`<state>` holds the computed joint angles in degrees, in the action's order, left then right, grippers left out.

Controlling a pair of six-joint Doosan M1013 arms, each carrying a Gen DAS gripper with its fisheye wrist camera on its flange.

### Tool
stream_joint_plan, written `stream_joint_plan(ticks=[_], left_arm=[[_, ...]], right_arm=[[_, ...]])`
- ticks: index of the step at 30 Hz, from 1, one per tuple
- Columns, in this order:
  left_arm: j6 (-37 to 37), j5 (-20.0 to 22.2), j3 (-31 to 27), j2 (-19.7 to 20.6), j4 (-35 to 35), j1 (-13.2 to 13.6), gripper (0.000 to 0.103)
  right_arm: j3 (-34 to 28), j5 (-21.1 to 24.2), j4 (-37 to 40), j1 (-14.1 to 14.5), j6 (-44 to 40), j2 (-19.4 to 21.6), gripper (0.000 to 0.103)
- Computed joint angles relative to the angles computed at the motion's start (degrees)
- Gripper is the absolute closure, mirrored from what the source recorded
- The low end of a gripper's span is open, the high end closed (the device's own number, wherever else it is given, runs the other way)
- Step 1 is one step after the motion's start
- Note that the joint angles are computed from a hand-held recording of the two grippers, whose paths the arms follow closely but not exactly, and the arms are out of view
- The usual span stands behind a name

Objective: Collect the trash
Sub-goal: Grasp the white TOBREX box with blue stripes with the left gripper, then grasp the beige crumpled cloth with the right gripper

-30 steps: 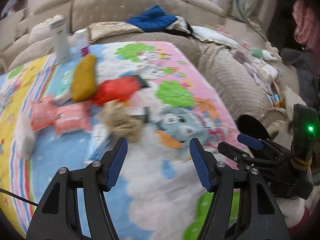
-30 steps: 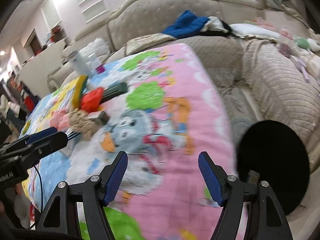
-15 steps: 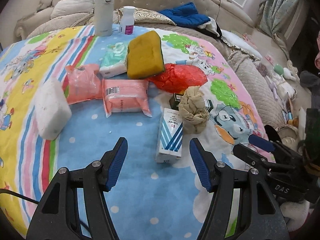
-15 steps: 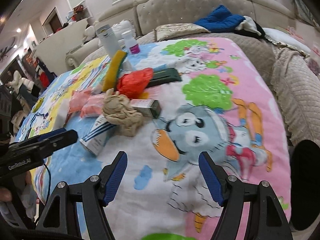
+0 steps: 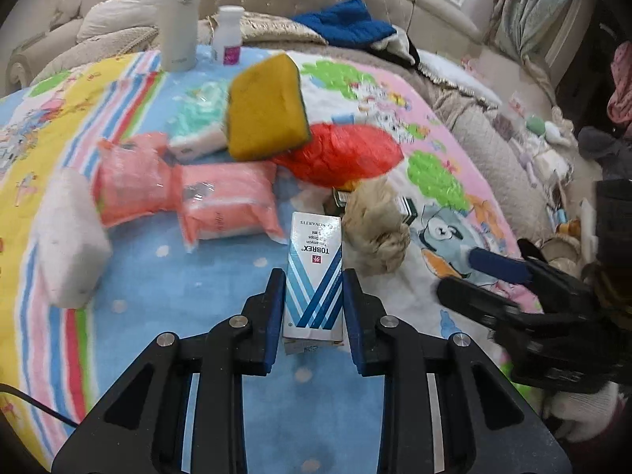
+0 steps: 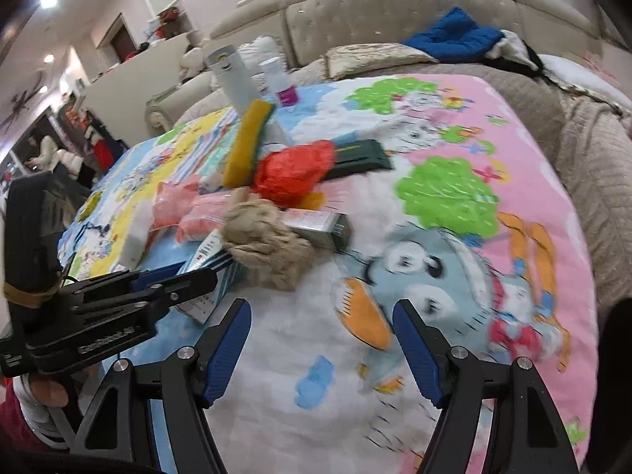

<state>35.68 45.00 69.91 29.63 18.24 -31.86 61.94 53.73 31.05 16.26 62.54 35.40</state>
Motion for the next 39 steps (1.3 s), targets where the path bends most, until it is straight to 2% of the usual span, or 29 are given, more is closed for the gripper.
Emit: stream_joint_plan(ticks=[6,9,10,13,17,24,39], left_arm=[[-3.20,1.45,2.14,-1.72,2.81,0.06,0.077],[-5.51,2.16,3.27,-2.43,5.02,-0.12,0.077],[-5.93,2.22,3.46,-2.58,5.25,-0.13,0.077],[-6.72,2.08,3.98,-2.95,5.42,-0.02,0.077],[-6.85,1.74,4.09,-3.02,5.42,-0.08,0.077],[-6.41,1.55,1.99,-1.92,6.81,-1.23,0.077],[-1.49,3.65,-5.81,2.64,6.62,-3.62,0.077]], right_arm=[[-3.99,1.38,1.03,2.09,-3.59,2.73,0.032],[-5.84,1.68,0.05,3.21,-4.79,4.01,0.038],[-6.33,1.95,-0.28,3.45,-4.98,4.37,0.040],[-8.36,3.54,-1.97,4.15,-4.67,5.88,0.057],[-7.96,3.43,-2.18,4.15,-4.39,6.19,0.067],[-2.44,0.65,2.88,2.04,-7.86,1.91,0.067],[4.36,-4.43,0.73,-1.29,-5.56,-3.03,0.067]])
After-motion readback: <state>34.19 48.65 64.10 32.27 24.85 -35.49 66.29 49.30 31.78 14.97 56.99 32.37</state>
